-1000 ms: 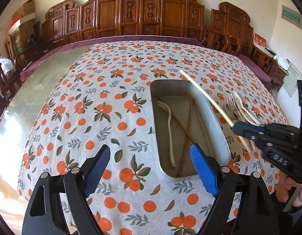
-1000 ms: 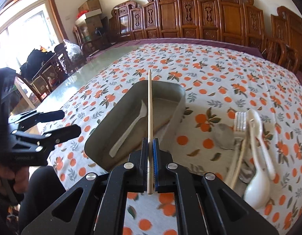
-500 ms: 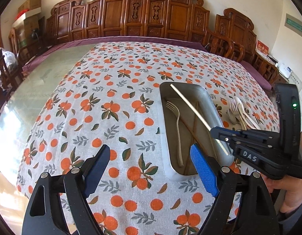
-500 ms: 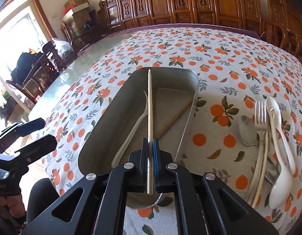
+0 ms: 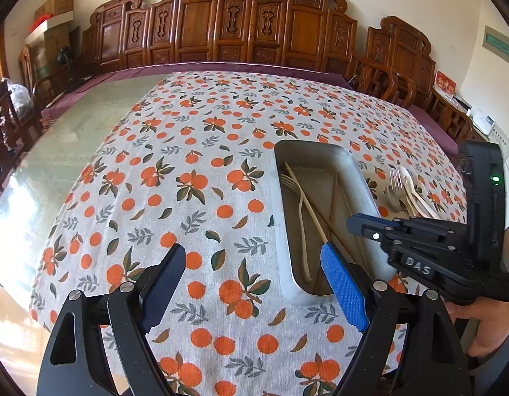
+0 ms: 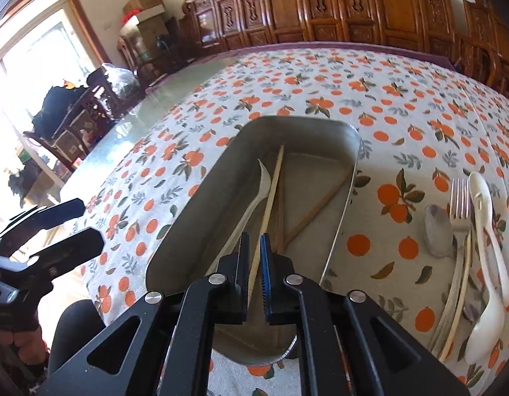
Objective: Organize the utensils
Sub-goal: 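Lower the chopstick into the gray tray and open the right tool, then reach the right tool toward a white spoon while the left tool approaches the utensils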
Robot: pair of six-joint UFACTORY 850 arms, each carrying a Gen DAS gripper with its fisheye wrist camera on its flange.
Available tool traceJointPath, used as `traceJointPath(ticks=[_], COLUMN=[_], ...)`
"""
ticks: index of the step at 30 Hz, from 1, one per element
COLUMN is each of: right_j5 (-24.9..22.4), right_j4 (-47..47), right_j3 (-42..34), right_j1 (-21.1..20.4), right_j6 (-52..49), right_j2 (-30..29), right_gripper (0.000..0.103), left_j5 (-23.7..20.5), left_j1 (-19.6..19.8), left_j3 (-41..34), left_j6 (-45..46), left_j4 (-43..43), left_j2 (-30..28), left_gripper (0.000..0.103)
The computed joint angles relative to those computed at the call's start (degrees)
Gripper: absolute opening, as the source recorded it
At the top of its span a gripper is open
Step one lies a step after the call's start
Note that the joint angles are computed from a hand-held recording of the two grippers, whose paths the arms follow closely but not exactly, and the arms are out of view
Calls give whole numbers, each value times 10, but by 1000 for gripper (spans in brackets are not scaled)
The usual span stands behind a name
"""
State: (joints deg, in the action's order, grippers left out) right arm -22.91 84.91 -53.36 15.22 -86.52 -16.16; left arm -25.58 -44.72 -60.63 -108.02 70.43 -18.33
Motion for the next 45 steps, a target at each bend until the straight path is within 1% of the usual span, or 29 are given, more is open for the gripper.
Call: traceJointPath(ticks=[4, 7, 11, 17, 18, 20, 23, 27, 29, 32, 34, 38, 41, 43, 45], right_j5=[-7, -7, -8, -9, -7, -12, -19, -10, -17, -9, -17, -12, -11, 2, 6], right_j4=[39, 50, 53, 53, 60, 65, 78, 106, 112, 128, 132, 168, 160, 153, 145], right_j3=[18, 32, 49, 69, 73, 77, 83, 79, 77, 74, 72, 80, 79, 75, 72], right_j1=[-21, -40, -69, -119, -128, -146, -175, -200, -210, -219, -228, -228, -232, -232, -234], right_j6=[-75, -113, -150, -176, -184, -188, -203, -223, -225, -240, -241, -280, -284, -283, -278], right_j2=[29, 53, 81, 113, 118, 125, 131, 123, 115, 100, 88, 76, 59, 50, 45], right_gripper=[9, 9, 9, 10, 13, 17, 19, 23, 26, 26, 26, 26, 26, 26, 26], left_j5=[-4, -3, -4, -5, -4, -2, 1, 4, 6, 11, 13, 15, 19, 24, 33], left_j1=[-5, -9, -16, -29, -30, -34, -40, -49, -54, -58, -61, -68, -73, -74, -75], left_j3=[-8, -15, -28, -52, -56, -63, -79, -108, -120, -143, -163, -199, -229, -251, -274], left_j6=[6, 9, 15, 28, 29, 32, 44, 78, 89, 117, 146, 188, 219, 248, 285], left_j4=[-2, -1, 0, 1, 1, 1, -4, -24, -29, -49, -71, -100, -122, -148, -184], left_j2=[-4, -7, -13, -23, -26, -31, -42, -63, -72, -89, -105, -133, -158, -178, -198], left_gripper=[80, 80, 80, 80, 80, 80, 80, 80, 80, 80, 80, 80, 80, 80, 80])
